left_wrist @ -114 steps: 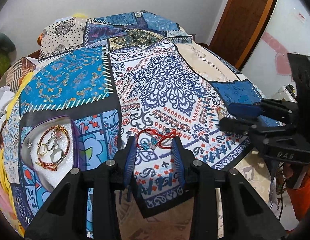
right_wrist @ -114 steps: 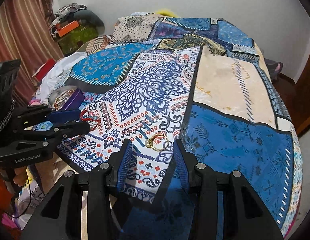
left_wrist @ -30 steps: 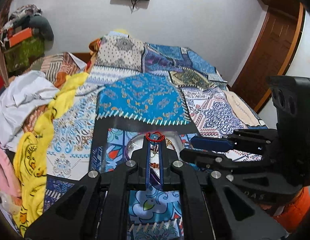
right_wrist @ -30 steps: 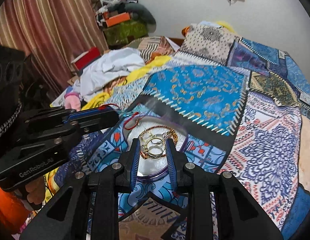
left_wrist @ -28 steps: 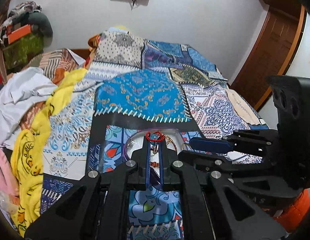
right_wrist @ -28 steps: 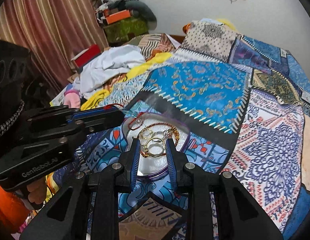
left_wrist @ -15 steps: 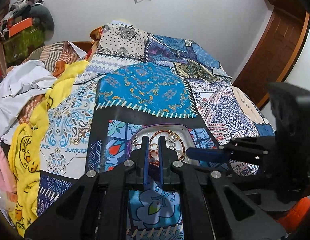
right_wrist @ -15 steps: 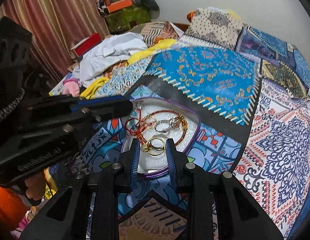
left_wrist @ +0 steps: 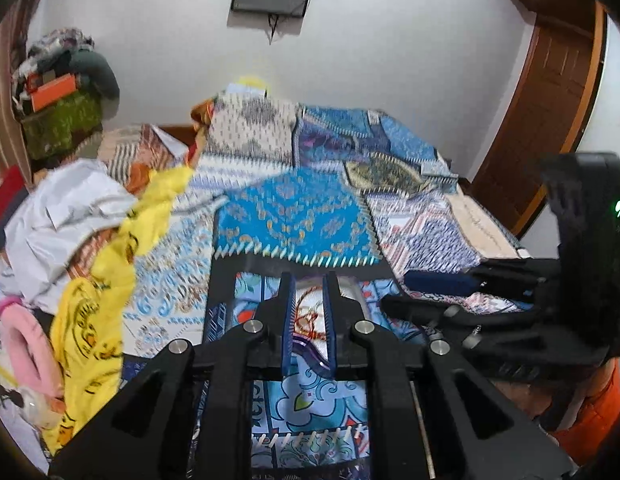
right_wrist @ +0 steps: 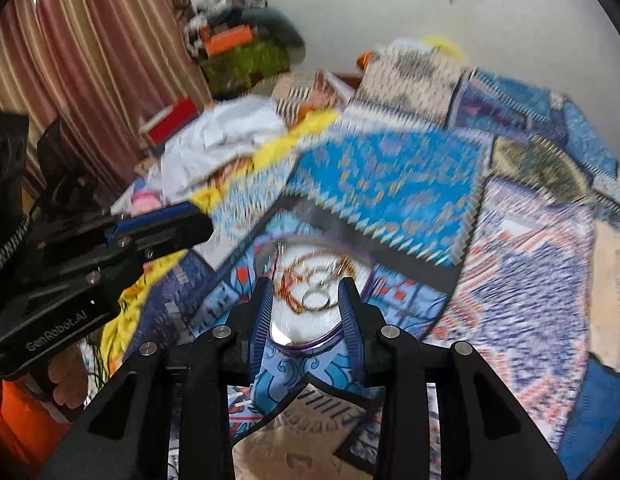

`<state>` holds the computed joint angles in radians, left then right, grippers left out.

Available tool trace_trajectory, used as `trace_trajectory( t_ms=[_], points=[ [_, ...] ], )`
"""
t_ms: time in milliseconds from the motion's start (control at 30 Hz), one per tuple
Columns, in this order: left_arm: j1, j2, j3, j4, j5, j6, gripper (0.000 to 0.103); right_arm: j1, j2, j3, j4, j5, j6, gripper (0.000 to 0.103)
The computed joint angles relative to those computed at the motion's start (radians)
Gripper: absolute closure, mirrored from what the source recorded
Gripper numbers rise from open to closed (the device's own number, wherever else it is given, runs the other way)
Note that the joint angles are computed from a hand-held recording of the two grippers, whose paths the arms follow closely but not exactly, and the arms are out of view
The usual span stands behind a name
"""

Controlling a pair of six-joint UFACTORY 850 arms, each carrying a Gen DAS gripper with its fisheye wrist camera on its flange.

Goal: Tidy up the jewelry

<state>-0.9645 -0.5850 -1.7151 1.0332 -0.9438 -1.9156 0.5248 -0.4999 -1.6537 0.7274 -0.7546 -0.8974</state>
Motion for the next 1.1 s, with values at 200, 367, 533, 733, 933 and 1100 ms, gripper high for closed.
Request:
trace_trajectory(
  t_ms=[200, 367, 533, 733, 933, 1100],
  points=[
    [-0.075, -0.02, -0.118, 0.104, -0.194, 0.031, 0.083, -0.046, 0.153, 0.104, 0.234, 0.082, -0.178, 0.072],
    [-0.156, -0.072, -0.249, 0.232, -0.382, 0.071, 0.07, -0.075, 0.319, 0.24, 0.525, 0.169, -0.451, 0.072],
    [-0.23, -0.158, -0.412, 0.358, -0.554, 0.126, 0.052, -0.089, 0.478, 0.387, 0.864, 0.239, -0.783, 0.056],
    [-0.282, -0.242, -0.551, 0.423, -0.679, 0.184, 0.021, -0.074, 0.599, 0.505, 1.18, 0.314, -1.09, 0.024],
    [-0.301, -0.292, -0.623, 0.435, -0.751, 0.195, 0.003, -0.046, 0.633, 0.548, 1.383, 0.375, -1.261, 0.0],
    [-0.307, -0.308, -0.645, 0.428, -0.754, 0.189, 0.001, -0.041, 0.64, 0.56, 1.464, 0.393, -1.337, 0.0]
  ],
)
